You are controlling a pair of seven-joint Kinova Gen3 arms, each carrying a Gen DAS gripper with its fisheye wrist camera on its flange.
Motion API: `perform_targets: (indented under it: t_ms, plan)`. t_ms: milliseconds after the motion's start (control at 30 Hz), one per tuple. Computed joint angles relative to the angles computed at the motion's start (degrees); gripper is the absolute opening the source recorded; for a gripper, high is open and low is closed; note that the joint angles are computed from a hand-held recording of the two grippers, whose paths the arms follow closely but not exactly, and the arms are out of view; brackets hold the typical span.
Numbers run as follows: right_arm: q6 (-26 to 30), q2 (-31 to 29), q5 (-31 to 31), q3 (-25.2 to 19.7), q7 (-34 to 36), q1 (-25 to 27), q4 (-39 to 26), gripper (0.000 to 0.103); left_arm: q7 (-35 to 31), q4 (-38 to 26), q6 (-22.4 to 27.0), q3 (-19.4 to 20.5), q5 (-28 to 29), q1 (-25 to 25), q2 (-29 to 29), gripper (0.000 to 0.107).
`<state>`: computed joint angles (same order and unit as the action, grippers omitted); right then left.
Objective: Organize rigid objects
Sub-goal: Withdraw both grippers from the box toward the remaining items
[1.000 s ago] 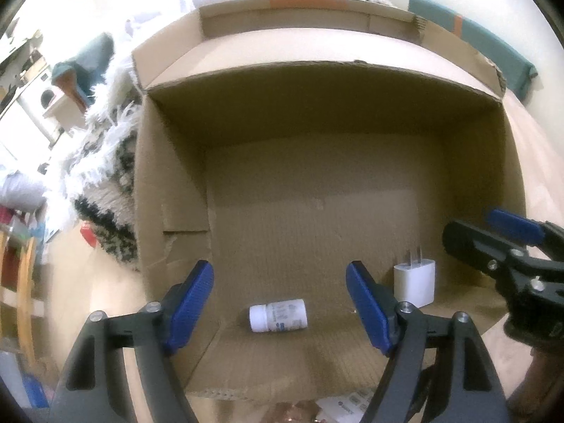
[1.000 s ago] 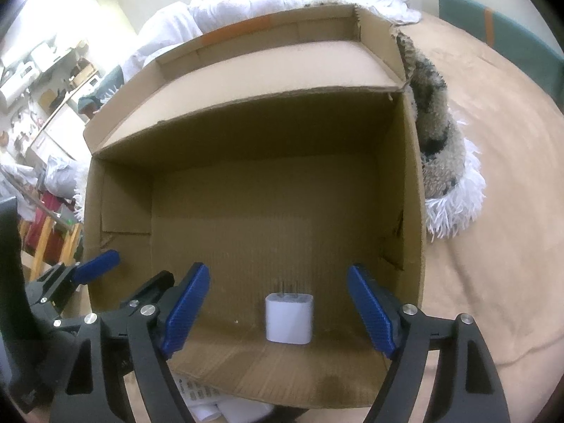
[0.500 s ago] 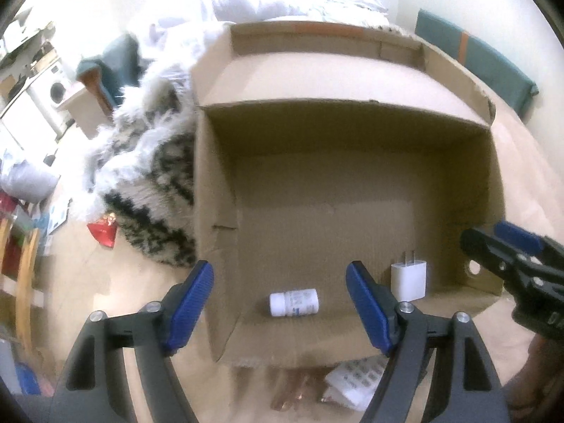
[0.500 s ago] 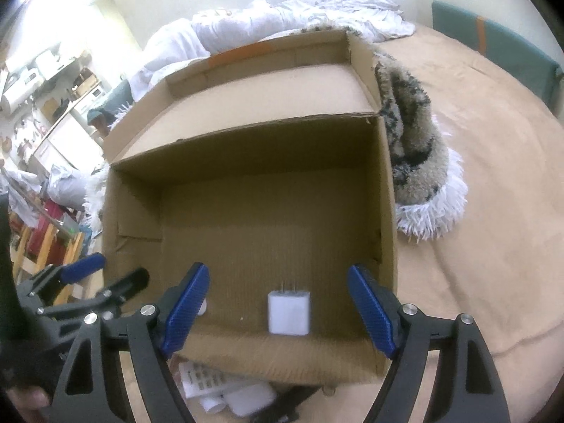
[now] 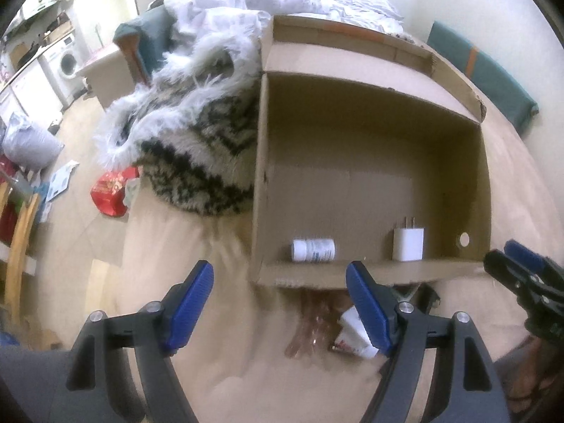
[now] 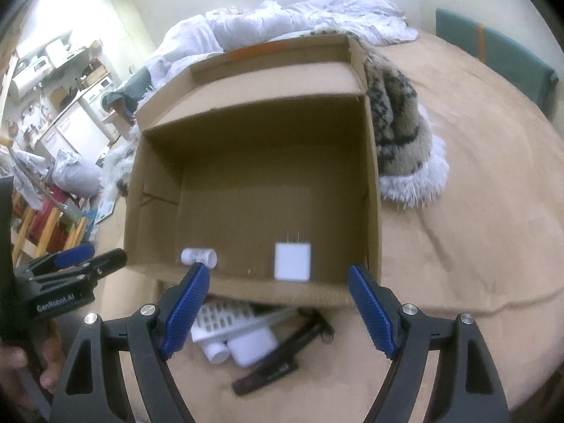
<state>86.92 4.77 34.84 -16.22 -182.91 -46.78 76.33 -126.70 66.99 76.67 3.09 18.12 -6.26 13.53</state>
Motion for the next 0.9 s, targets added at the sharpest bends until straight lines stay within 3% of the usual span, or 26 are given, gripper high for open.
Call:
perform_targets:
  t_ms: [333,600,667,733,900]
  plan:
    - [-1.64,-0.92,-1.27,-1.96,-9.37,-2.09,2.96,0.086,0.63,3.82,0.3,-1.38,-1.1,-1.3,-0.58,0.076]
    - [-3.07,1.01,-4.33,-0.04,-6.54,-0.73,2.8,0.086,4.47,2.11,6.32,-0.66,-5.75,0.72,4.91,0.075]
    - [-3.77,1.19,-5.26,0.36,-6.07,-0.3,3.13,0.086,4.64,1.88,7.2,-0.23,-6.41,1.37,6.43,0.073]
    - [-4.67,0.83,-5.76,0.58,-6.34,-0.02,3.78,0.086,4.31,2.27,6.47,0.07,-8.28,2.72,7.23,0.063]
    - [-5.31,-0.04,-6.04,0.36,-7.63,0.46,4.86,0.086,2.72,2.77,6.32,0.74,-9.4,4.02,8.48,0.06]
